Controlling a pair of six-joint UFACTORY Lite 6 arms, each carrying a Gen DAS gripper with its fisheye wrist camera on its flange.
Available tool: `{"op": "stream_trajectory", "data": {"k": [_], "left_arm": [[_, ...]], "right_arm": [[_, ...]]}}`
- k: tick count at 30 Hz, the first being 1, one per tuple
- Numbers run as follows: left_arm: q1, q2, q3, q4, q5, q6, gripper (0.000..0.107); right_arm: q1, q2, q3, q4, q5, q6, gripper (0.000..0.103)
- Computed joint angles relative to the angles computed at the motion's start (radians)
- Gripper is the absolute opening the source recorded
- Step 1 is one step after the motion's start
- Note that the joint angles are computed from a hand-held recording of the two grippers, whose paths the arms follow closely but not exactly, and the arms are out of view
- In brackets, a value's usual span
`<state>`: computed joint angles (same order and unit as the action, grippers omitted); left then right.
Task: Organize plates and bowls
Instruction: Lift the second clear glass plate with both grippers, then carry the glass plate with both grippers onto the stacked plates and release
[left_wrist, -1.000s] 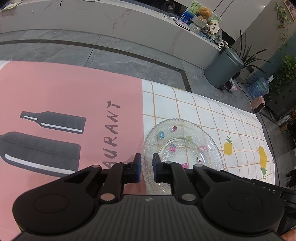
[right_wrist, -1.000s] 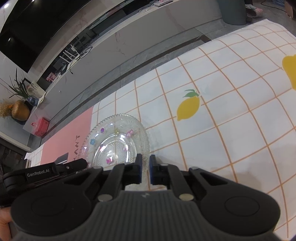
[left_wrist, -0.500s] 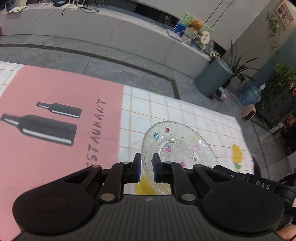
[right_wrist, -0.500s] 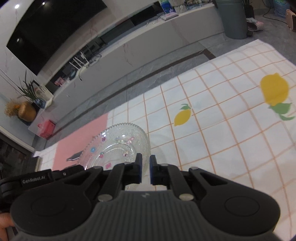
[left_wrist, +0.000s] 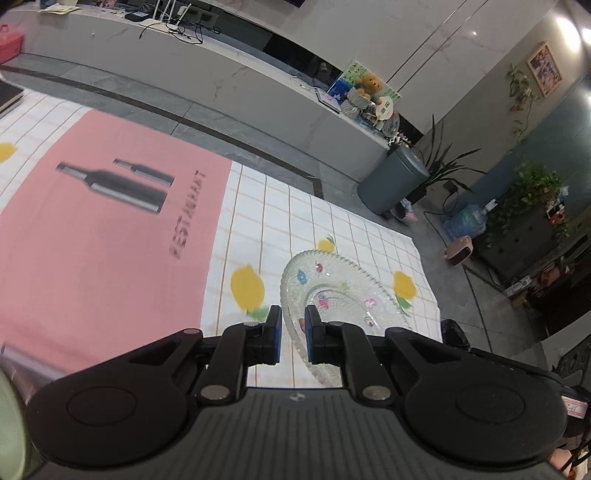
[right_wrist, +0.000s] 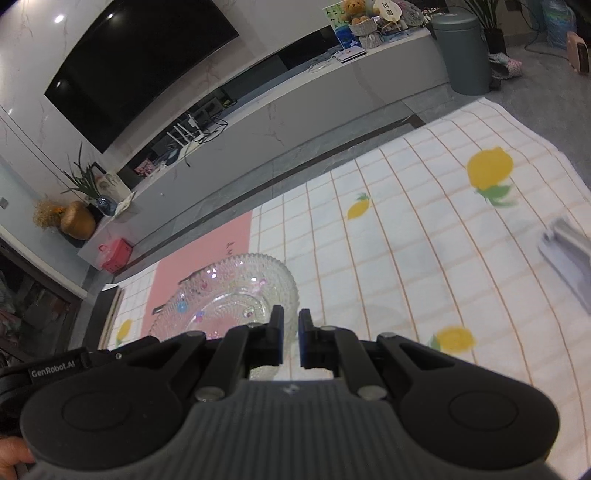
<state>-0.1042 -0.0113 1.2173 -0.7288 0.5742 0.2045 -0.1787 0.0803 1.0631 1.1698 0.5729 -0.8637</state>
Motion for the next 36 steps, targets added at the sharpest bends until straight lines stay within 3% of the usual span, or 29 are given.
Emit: {"op": "stream_trajectory", "data": {"k": [8,14,25,36], "left_arm": [[0.056,-0.315,-0.351,-0.117,0.005,0.105,0.013],[0.103,-0.472,-0.553,-0.172,0.012,0.184,0.013],[0.127,-0.555,-0.771,-0.274,-0.052,0.356,0.013],[0.127,-0.544,-0.799,-0.240,-0.065,0.342,0.013]], "right_arm": [[-0.009,-0.327,-0.349,-0.001,0.016,-0.040,0.005],[0.026,-0.427,-0.521,-0.001,-0.013,-0.036,0.005],[0.136,-0.430,-0.668,0.162,-0.155,-0.179,0.005],[0.205,-0.360,-0.696,0.299,-0.225,-0.306,0.005]]}}
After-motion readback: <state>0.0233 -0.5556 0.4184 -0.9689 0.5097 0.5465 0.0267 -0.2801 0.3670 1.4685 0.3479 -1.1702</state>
